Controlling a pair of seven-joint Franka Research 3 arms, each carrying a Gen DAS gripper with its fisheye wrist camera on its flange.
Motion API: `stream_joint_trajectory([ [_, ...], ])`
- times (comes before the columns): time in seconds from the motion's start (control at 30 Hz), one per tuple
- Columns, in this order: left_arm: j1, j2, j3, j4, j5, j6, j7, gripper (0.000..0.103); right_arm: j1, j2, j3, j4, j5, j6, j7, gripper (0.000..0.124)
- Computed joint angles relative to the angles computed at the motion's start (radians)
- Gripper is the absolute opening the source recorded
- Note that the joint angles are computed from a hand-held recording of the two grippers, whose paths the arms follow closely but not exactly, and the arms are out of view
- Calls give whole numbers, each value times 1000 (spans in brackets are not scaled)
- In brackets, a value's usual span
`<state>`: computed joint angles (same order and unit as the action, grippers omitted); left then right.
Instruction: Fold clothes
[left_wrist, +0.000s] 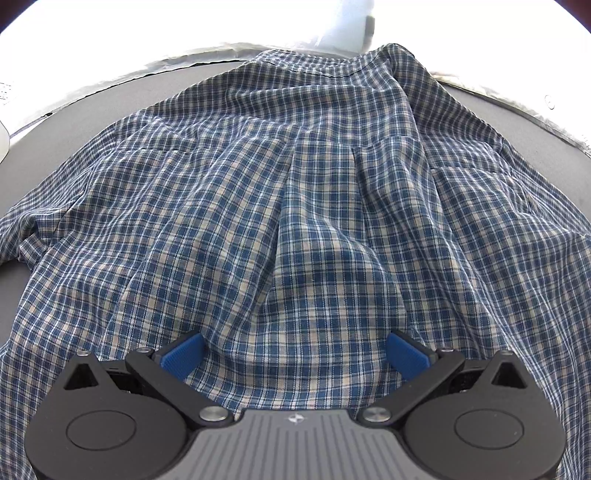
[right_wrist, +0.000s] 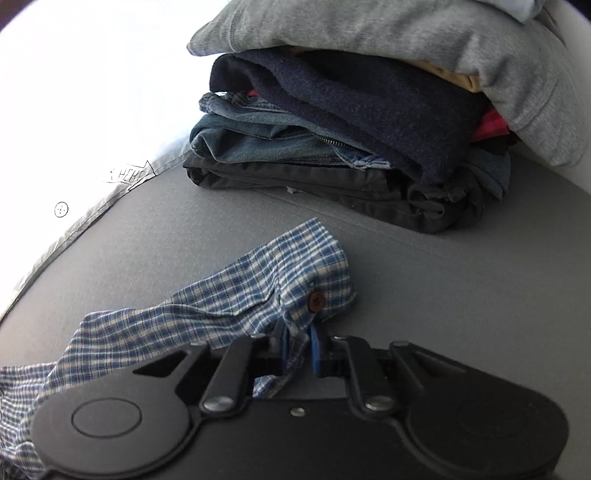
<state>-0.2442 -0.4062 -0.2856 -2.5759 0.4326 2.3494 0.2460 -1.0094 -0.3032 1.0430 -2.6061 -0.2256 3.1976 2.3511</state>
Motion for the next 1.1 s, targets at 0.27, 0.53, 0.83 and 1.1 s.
stream_joint_trajectory([
  [0.27, 3, -1, 2, -4, 4, 2, -5, 103, -46, -148, 24, -78, -5, -41, 18, 14],
  [0.53, 8, -7, 0, -8, 8, 3, -6, 103, -77, -242, 36, -87, -59, -69, 109, 54],
  [0.83, 6, -6, 0, -6, 11, 1, -10, 103, -18, -227, 19, -55, -94, -192, 154, 51],
  [1.1, 9, -10, -1, -13, 19, 11, -16, 103, 296, -137, -137, -49, -104, -94, 198, 47],
])
